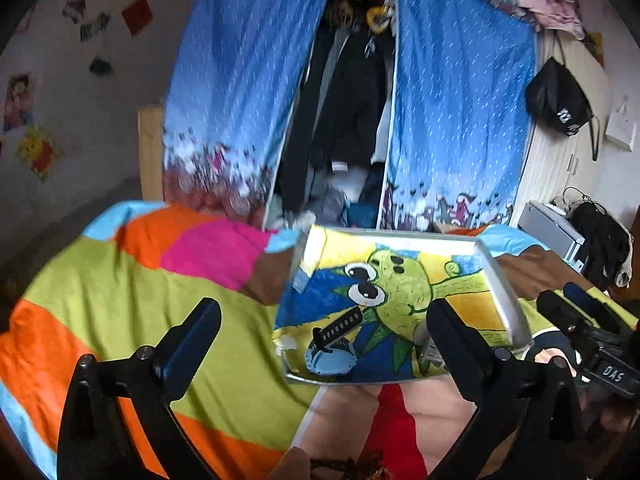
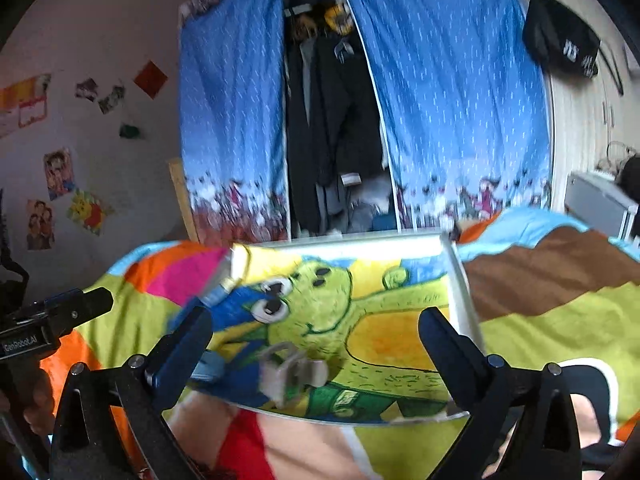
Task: Organize jewelry
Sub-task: 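Open both grippers and lift them away from the tray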
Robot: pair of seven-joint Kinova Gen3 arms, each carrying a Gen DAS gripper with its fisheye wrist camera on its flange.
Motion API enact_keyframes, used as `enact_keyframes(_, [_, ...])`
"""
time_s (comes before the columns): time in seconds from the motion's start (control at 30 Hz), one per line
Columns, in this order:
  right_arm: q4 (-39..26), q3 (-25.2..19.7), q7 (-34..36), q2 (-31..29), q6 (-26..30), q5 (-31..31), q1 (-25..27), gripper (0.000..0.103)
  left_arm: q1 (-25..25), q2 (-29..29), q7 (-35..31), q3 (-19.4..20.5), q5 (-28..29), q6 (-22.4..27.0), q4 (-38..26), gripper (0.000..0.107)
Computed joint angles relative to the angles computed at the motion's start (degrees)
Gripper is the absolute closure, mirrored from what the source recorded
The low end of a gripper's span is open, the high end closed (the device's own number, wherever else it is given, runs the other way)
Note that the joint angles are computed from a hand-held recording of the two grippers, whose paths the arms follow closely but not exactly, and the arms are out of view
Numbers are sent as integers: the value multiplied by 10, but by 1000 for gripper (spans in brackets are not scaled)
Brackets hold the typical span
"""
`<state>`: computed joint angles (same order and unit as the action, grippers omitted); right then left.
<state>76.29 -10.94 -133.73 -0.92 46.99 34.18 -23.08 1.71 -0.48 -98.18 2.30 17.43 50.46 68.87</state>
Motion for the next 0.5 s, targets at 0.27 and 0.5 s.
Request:
enact_keyframes(0.27, [47,-97,-92,-79,28,114,-7,0,14,-117,-46,-42,36,-9,89,6])
enact_keyframes(0.5, [103,-211,-153,-143,53,161,31,0,51,-212,-80,-84,42,-4,162,6])
